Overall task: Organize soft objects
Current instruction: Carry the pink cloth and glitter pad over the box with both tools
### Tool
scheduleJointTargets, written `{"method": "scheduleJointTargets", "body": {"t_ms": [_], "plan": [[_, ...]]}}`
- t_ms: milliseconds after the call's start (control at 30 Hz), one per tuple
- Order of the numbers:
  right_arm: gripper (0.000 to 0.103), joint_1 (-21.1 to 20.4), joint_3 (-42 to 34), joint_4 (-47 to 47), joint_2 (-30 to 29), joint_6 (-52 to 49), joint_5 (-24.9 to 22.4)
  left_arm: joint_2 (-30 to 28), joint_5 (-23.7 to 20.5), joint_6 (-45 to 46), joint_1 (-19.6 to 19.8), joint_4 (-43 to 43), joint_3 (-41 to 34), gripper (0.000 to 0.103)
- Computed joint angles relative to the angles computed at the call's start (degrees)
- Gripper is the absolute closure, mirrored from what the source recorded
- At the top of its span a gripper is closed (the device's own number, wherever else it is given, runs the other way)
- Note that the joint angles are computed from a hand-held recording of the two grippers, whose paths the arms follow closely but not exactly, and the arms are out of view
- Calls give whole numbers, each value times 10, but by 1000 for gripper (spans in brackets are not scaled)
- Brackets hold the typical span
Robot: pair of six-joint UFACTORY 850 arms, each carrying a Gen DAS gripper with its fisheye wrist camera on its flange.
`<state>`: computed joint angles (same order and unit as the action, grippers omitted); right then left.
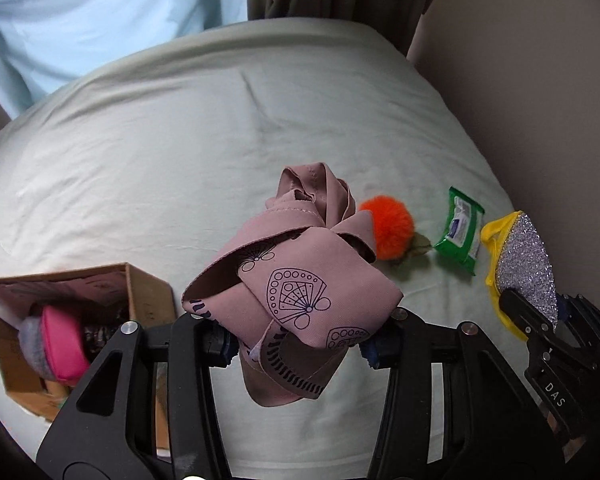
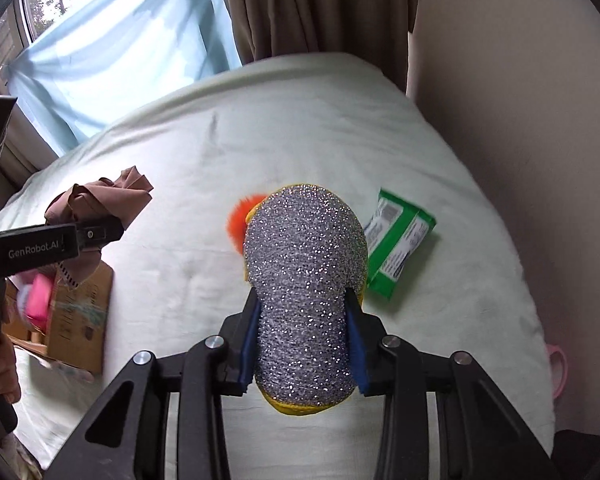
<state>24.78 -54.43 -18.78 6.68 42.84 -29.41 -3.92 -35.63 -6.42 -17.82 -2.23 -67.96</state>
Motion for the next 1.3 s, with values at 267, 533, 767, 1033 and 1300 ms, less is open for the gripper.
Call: {"method": "scheduleJointTargets", "body": {"t_ms": [267, 533, 767, 1033, 1300], "plan": [[69, 58, -99, -38, 13, 39, -87, 90, -57, 41, 56, -45, -18, 61], [69, 137, -210, -51, -20, 57, -148, 154, -110, 143, 171, -114, -31, 61], [69, 204, -293, -68, -84, 79, -153, 167, -142, 250, 295, -170, -33, 61], [69, 259, -401, -52, -186, 88, -171, 147, -171, 376, 435, -226, -23, 61], [69, 277, -502, 19, -288, 65, -204, 93, -181, 429, 495, -204, -19, 61]]}}
